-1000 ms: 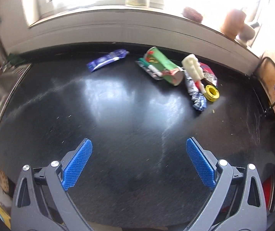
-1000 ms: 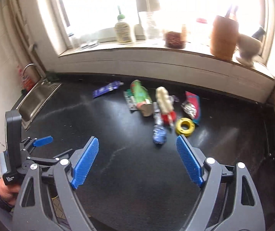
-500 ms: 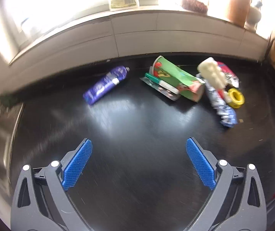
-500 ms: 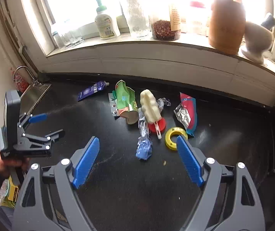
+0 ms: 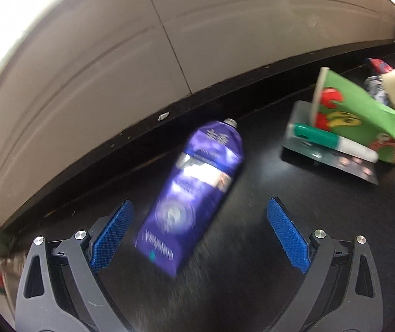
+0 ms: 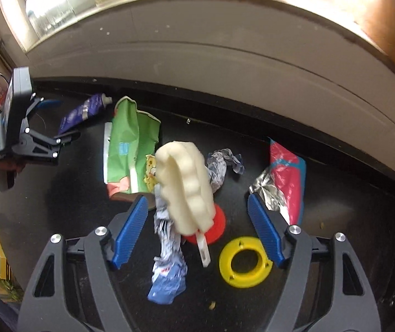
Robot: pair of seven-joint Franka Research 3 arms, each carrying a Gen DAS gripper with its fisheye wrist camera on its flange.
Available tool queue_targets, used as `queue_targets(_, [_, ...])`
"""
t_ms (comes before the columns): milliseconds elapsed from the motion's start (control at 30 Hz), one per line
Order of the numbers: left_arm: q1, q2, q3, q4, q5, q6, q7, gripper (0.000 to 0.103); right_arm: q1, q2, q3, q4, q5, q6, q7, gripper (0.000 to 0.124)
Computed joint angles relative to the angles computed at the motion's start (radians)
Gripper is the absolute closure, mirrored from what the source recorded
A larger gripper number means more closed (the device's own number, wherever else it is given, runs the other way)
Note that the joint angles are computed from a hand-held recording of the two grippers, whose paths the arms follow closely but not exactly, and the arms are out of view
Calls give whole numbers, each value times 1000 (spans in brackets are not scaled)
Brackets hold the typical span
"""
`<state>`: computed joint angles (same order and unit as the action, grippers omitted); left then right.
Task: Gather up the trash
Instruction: 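Grasp the blue toothpaste tube with the left tool while the right tool grasps the white foam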
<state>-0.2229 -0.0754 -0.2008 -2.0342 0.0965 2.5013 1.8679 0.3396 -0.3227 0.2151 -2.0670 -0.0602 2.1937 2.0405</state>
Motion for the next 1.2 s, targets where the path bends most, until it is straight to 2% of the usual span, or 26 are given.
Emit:
queue_targets(100, [5, 47, 8, 22, -64, 38, 61, 8, 6, 51, -5, 34, -1, -13, -33, 58])
queue_targets(200, [18, 81, 7, 54, -115, 44, 88, 8, 13, 84, -12, 57, -5, -19, -53, 81])
queue_targets(233, [21, 89, 6, 64, -122, 43, 96, 8, 15, 88, -15, 60, -1, -15, -55, 92])
queue_targets(300, [29, 89, 2, 70, -174, 33, 131, 18, 15, 79, -15, 50, -14, -2, -40, 99])
queue_targets(333, [33, 88, 1, 73, -212, 24, 154, 34, 14, 76, -16, 48, -15, 2, -35, 102])
queue_targets(367, [34, 81, 0, 70, -227, 12, 158, 44, 13, 68, -16, 41, -17, 8, -25, 104])
queue_targets(400, [34, 75, -1, 67, -217, 9, 153, 48, 10, 57, -15, 35, -21, 13, -11, 105])
queue_targets(433, [33, 67, -2, 60, -200, 9, 144, 61, 9, 46, -14, 29, -22, 15, 1, 105])
queue_targets(467, [30, 55, -4, 48, -166, 9, 121, 90, 7, 36, -14, 24, -16, 17, 12, 106])
queue_targets(533, [26, 37, -6, 38, -105, -16, 56, 94, 1, 13, -9, 20, -20, 17, 35, 106])
queue_targets(733, [1, -121, 6, -61, -141, -58, -85, 95, -3, -71, 17, 7, -19, 7, 69, 107])
queue_targets(833, [-20, -243, 6, -126, -129, -99, -158, 95, 1, -118, 35, 3, -12, -10, 76, 107])
queue_targets(1033, [-94, -530, -14, -273, -111, -249, -335, 95, 19, -217, 79, -22, 19, -49, 91, 107])
queue_targets(1200, [-178, -708, -39, -363, -116, -354, -468, 95, 46, -304, 116, -73, 57, -80, 111, 107])
